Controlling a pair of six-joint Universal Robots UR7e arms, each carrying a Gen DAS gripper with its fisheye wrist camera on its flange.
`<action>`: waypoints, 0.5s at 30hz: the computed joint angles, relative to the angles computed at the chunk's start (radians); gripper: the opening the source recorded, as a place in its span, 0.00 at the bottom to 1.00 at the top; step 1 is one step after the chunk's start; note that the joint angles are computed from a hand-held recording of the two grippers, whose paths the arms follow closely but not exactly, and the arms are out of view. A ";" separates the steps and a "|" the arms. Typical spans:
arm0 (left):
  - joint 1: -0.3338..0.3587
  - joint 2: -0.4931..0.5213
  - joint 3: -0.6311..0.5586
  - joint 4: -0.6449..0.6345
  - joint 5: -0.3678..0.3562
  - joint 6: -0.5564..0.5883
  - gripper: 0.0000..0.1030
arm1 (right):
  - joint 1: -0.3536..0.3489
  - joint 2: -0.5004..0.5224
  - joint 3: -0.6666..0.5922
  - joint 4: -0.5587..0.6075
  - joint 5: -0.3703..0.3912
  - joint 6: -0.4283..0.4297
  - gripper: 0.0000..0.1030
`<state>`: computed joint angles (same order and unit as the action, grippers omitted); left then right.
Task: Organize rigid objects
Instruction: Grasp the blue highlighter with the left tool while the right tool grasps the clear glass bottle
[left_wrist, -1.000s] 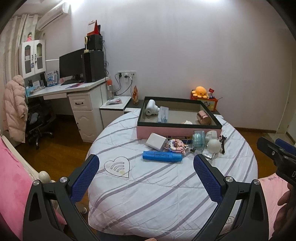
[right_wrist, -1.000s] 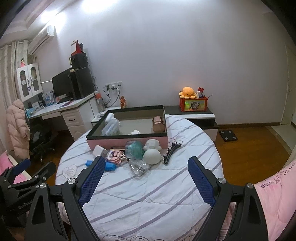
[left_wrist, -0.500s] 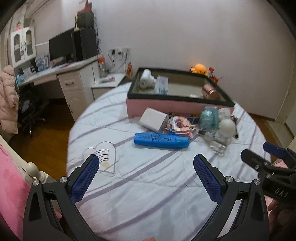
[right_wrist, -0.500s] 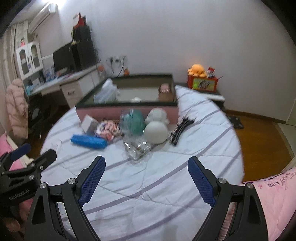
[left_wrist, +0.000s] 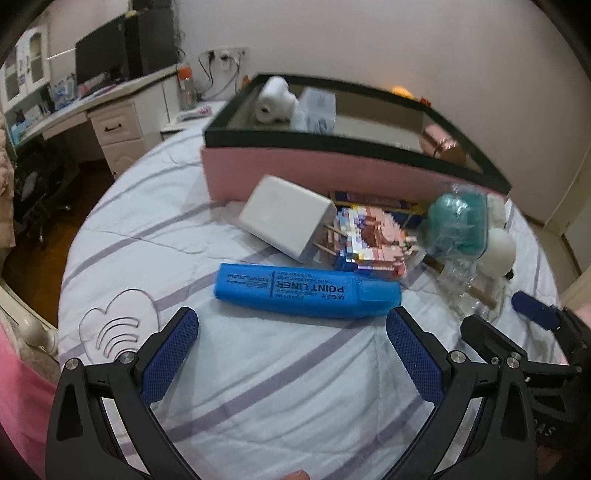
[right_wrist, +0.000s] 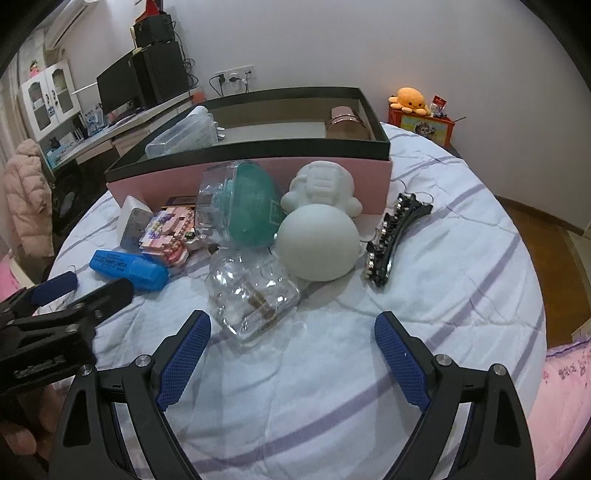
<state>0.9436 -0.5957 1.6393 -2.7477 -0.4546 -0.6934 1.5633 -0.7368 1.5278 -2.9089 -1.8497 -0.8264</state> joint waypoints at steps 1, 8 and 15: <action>0.003 0.002 -0.017 0.047 0.003 -0.016 1.00 | 0.002 0.002 -0.002 0.002 -0.003 -0.006 0.89; 0.022 0.005 -0.031 -0.049 -0.056 0.120 1.00 | 0.006 0.014 -0.031 0.033 0.007 -0.004 0.89; 0.027 -0.019 0.017 -0.159 -0.109 0.266 0.91 | 0.015 0.020 -0.029 0.054 0.014 -0.049 0.85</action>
<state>0.9708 -0.6147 1.6564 -2.9066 -0.5633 -0.4277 1.5781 -0.7166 1.4988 -2.8544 -1.8354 -0.8756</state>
